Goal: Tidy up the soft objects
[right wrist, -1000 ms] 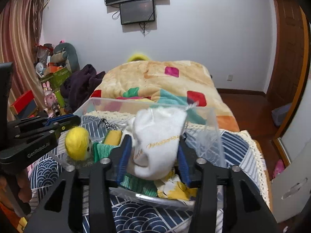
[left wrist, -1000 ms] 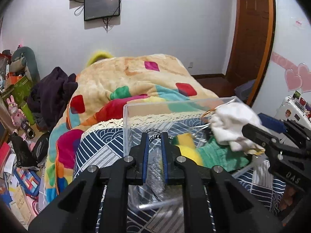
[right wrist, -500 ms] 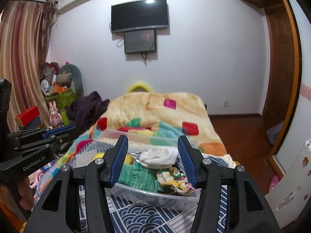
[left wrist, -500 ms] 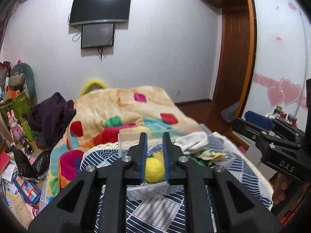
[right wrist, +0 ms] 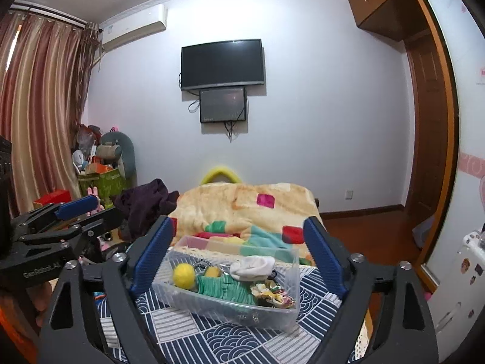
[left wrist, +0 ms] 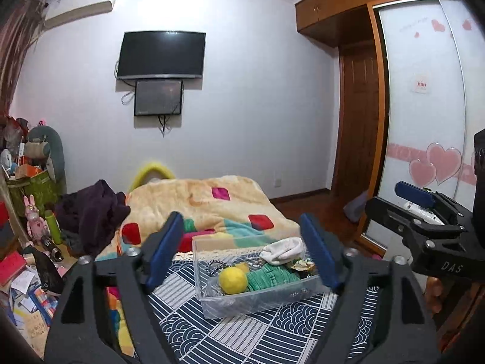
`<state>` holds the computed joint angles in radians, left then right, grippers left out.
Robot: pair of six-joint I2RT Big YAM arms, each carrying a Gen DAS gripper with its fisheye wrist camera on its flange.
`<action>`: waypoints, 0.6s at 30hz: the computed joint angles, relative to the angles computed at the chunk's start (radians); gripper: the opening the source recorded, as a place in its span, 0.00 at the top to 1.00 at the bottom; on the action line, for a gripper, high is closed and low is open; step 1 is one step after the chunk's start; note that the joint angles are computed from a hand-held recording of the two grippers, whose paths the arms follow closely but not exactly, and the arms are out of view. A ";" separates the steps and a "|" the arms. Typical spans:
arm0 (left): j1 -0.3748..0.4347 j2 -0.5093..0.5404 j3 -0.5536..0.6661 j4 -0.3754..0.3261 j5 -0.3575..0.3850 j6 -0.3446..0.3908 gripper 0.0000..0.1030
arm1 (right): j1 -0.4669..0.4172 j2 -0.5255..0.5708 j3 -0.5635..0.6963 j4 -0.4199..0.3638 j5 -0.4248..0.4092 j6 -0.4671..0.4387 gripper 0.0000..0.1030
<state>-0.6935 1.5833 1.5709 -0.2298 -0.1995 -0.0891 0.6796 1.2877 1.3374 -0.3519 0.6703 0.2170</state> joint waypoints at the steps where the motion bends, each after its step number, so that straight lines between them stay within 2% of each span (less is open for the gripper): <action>1: -0.003 -0.007 -0.009 0.008 -0.008 0.003 0.09 | 0.003 0.000 0.001 0.006 0.008 -0.006 0.07; 2: -0.006 -0.014 -0.019 0.020 -0.020 0.005 0.05 | 0.007 -0.002 -0.005 0.015 0.014 -0.009 0.03; 4: -0.009 -0.027 -0.035 0.032 -0.031 0.003 0.02 | 0.014 -0.002 -0.007 0.036 0.029 -0.018 0.00; 18: -0.024 -0.053 -0.072 0.058 -0.060 0.022 0.00 | 0.042 -0.016 -0.039 0.075 0.078 -0.037 0.00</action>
<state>-0.7179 1.5306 1.4987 -0.1719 -0.2600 -0.0667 0.7213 1.2717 1.2981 -0.2770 0.7479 0.1797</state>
